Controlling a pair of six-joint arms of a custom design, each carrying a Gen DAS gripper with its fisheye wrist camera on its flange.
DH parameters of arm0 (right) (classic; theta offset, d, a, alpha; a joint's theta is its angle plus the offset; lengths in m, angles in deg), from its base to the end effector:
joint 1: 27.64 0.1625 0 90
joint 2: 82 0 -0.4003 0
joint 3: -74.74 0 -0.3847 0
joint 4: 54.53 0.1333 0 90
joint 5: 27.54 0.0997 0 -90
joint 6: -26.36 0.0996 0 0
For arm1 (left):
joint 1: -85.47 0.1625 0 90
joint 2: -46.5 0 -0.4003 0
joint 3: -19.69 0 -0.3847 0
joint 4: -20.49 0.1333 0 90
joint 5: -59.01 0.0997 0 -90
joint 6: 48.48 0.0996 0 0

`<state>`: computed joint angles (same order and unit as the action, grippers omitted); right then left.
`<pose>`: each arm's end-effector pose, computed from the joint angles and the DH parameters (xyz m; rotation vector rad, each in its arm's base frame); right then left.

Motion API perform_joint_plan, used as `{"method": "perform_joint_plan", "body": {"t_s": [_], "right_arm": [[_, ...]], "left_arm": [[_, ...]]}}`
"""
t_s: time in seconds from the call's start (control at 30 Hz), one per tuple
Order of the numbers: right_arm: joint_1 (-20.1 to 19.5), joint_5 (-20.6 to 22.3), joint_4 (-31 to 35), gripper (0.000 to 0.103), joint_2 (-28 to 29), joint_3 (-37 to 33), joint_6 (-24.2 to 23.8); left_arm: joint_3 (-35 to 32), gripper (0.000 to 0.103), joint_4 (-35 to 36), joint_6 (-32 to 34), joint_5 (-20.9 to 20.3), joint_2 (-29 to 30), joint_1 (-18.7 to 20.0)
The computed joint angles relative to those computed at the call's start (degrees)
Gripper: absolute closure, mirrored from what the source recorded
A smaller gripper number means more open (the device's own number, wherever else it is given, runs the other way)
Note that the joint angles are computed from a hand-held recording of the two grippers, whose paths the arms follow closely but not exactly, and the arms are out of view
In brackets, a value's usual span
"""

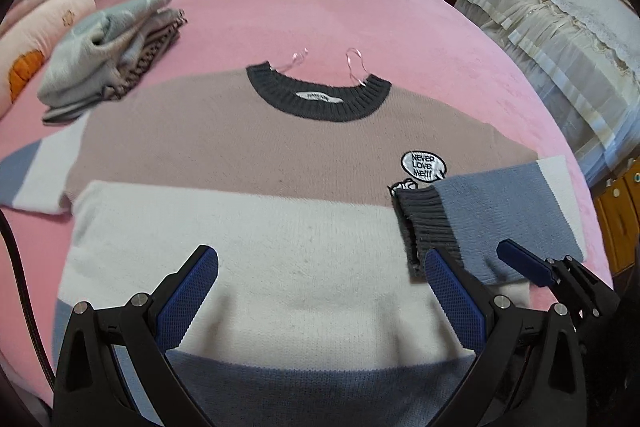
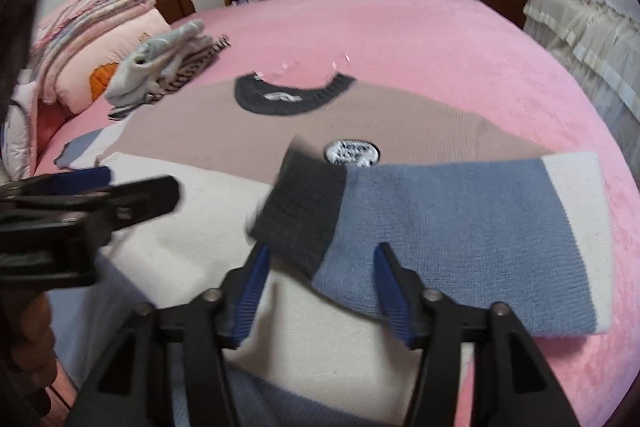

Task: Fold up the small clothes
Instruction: 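Lift the cuff with the right tool and carry it toward the left tool, then grasp the dark cuff with the left tool while the right tool releases it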

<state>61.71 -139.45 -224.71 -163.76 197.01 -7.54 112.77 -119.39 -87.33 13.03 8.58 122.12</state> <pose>0.0906 -0.4866 0.3013 0.5457 -2.4350 0.7143 -0.3832 -0.5375 0.0123 0.3574 2.4447 -0.6405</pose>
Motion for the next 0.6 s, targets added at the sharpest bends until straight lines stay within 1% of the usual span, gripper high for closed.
{"method": "perform_joint_plan", "body": {"t_s": [0.1, 0.17, 0.2, 0.23, 0.27, 0.37, 0.5, 0.57, 0.6], "right_arm": [[0.84, -0.82, -0.52, 0.046, -0.53, 0.84, -0.92], [0.74, -0.43, -0.32, 0.046, -1.91, 1.85, -0.46], [0.66, -0.34, -0.29, 0.046, -2.49, 2.27, -0.06], [0.5, -0.16, -0.26, 0.046, -3.21, 2.75, 0.47], [0.21, 0.16, -0.25, 0.046, -4.12, 3.34, 1.12], [-0.6, 0.4, -0.65, 0.046, -6.65, 5.12, 2.96], [-1.83, 0.78, -0.11, 0.046, -9.43, 6.52, 5.09], [-2.42, 0.24, 0.08, 0.046, -10.86, 7.02, 5.78], [-2.6, 0.15, 0.16, 0.046, -11.37, 7.2, 5.98]], "left_arm": [[0.24, 0.001, -1.21, 0.53, -2.19, 0.04, 0.72], [0.0, 0.001, -1.82, 0.95, -4.71, 0.11, 1.52], [-0.03, 0.001, -2.62, 1.36, -6.88, 0.08, 2.11], [0.0, 0.004, -3.99, 1.8, -9.76, 0.1, 2.83], [0.08, 0.01, -5.14, 2.03, -12.16, 0.11, 3.37], [-0.74, 0.018, -7.34, 1.68, -19.68, 0.97, 5.38], [-2.23, 0.024, -10.28, -0.09, -26.56, 2.89, 7.35], [-3.58, 0.031, -11.24, -1.79, -30.11, 4.24, 8.5], [-4.17, 0.033, -11.77, -2.56, -31.69, 4.9, 9.04]]}}
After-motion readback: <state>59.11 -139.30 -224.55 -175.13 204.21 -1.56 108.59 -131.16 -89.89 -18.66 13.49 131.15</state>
